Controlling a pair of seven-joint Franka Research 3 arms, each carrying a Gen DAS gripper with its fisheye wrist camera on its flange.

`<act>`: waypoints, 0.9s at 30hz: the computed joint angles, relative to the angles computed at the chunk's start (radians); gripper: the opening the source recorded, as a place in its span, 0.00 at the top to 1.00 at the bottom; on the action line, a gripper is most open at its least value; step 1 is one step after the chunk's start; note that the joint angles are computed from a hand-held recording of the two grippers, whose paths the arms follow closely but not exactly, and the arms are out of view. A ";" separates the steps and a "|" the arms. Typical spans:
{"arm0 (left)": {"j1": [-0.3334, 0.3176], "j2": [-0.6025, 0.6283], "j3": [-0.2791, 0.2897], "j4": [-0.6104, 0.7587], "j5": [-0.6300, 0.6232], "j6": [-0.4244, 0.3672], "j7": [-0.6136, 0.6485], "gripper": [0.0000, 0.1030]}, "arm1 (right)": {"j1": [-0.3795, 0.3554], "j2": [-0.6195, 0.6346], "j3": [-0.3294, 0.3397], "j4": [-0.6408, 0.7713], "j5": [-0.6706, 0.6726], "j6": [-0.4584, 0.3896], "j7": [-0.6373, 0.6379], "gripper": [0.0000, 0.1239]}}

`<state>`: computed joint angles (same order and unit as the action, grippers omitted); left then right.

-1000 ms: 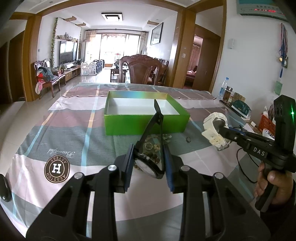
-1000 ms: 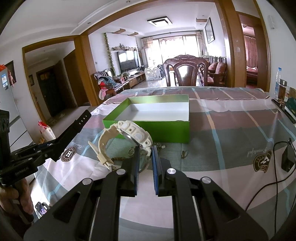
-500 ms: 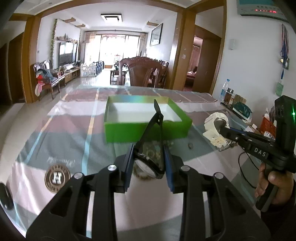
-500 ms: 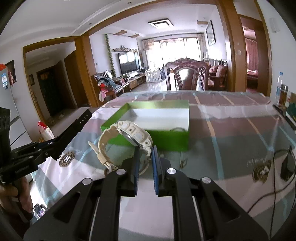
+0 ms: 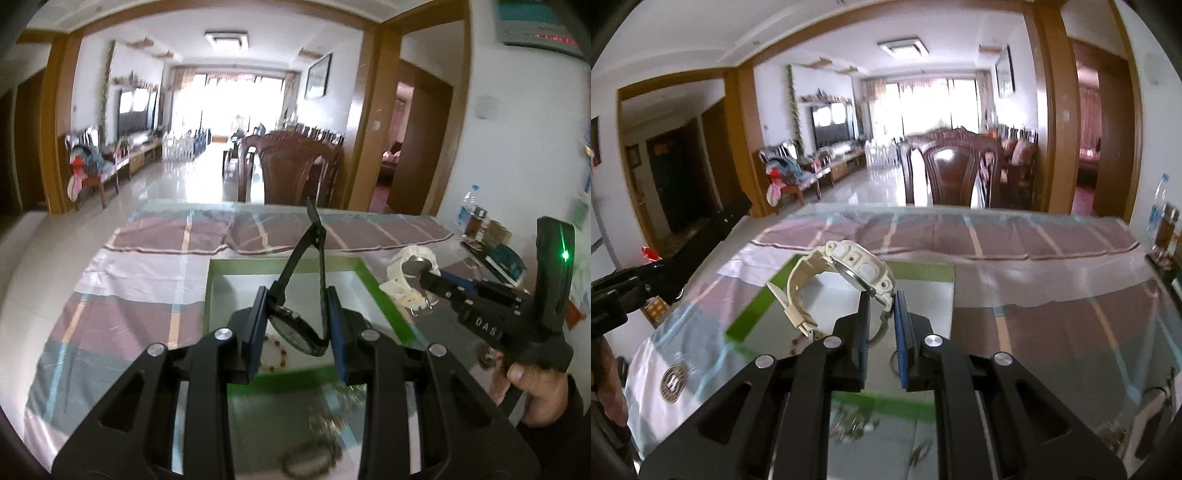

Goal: Organize jewelry
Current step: 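Carry both watches over the green box and open both tools, then withdraw both tools back from the green box toward the jewelry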

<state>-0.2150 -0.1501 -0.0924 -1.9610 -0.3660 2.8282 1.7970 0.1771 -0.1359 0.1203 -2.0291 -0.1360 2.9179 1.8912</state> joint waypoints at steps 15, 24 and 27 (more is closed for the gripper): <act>0.112 0.377 -0.072 0.314 0.377 -0.108 -0.334 0.23 | 0.094 0.257 -0.133 0.231 -0.018 -0.122 0.071 0.46; 0.075 -0.033 -0.032 -0.175 0.315 0.211 -0.288 0.04 | 0.005 -0.084 -0.055 -0.103 -0.561 0.066 0.554 0.22; -0.053 -0.192 0.064 -0.340 0.242 0.214 -0.210 0.04 | -0.045 -0.215 0.009 -0.222 -0.588 0.079 0.580 0.22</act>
